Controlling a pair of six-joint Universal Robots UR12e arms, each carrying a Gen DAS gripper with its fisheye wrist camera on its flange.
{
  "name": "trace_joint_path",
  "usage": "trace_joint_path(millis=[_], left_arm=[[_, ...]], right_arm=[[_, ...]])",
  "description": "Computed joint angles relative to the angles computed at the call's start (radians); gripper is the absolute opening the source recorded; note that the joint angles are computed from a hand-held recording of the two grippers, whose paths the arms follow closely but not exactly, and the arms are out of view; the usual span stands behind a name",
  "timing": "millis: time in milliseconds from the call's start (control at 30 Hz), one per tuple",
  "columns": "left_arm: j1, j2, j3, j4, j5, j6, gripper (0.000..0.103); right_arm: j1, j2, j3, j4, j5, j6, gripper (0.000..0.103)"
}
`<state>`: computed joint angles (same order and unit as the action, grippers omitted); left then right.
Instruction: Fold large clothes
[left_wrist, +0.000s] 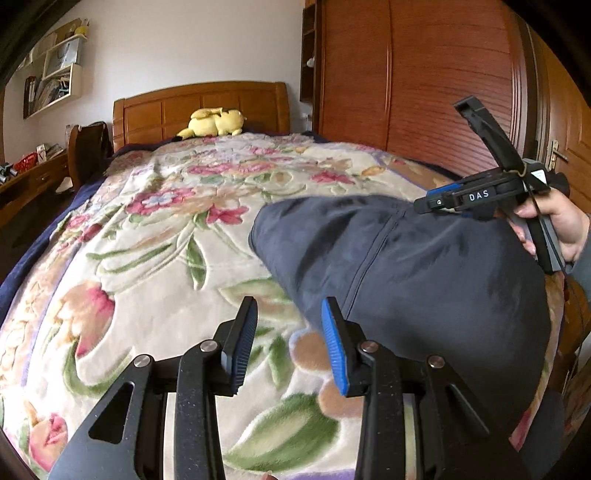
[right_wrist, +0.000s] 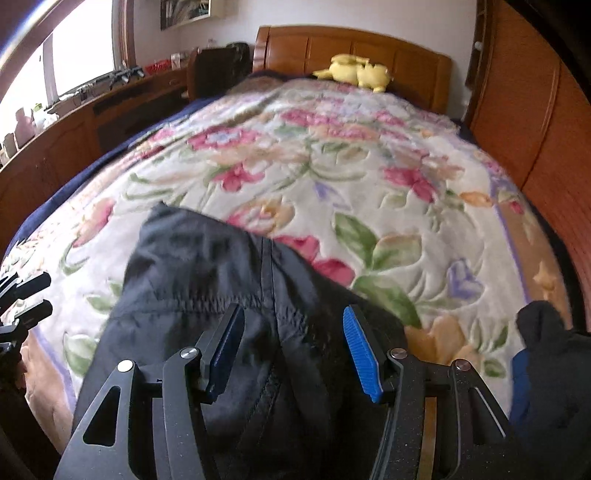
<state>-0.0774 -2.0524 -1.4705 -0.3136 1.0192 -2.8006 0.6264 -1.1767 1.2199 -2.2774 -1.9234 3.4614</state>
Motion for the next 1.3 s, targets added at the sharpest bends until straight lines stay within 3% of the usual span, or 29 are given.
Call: trace_joint_path(millis=[300, 467, 533, 600, 667, 833, 1033, 1200, 1300], left_arm=[[0.008, -0.007, 0.004, -0.022, -0.004, -0.012, 0.037], [0.008, -0.006, 0.005, -0.031, -0.001, 0.002, 0.037], [0.006, -0.005, 0.002, -0.033, 0.006, 0.012, 0.037], [0.006, -0.003, 0.0, -0.035, 0.008, 0.018, 0.037], [0.006, -0.003, -0.001, -0.033, 0.008, 0.018, 0.037], [0.007, -0.001, -0.004, -0.03, 0.007, 0.018, 0.037], [0.007, 0.0, -0.005, -0.029, 0.007, 0.014, 0.037], [0.009, 0.002, -0.006, -0.021, -0.019, 0.006, 0.037], [0.005, 0.001, 0.004, -0.026, -0.03, 0.001, 0.037]], right_arm=[[-0.051, 0.043, -0.049, 0.112, 0.168, 0.051, 0.06], [-0.062, 0.054, -0.063, 0.14, 0.21, 0.055, 0.059], [-0.064, 0.054, -0.061, 0.127, 0.228, 0.025, 0.041], [-0.055, 0.052, -0.061, 0.12, 0.198, -0.005, 0.018], [-0.042, 0.051, -0.064, 0.112, 0.16, -0.04, 0.013], [-0.01, 0.026, -0.041, 0.055, 0.054, -0.07, 0.01], [0.033, -0.024, 0.016, -0.098, -0.084, -0.089, 0.007], [0.064, -0.051, 0.058, -0.075, -0.239, -0.051, 0.006], [0.046, -0.076, 0.105, 0.021, -0.239, 0.054, 0.006]])
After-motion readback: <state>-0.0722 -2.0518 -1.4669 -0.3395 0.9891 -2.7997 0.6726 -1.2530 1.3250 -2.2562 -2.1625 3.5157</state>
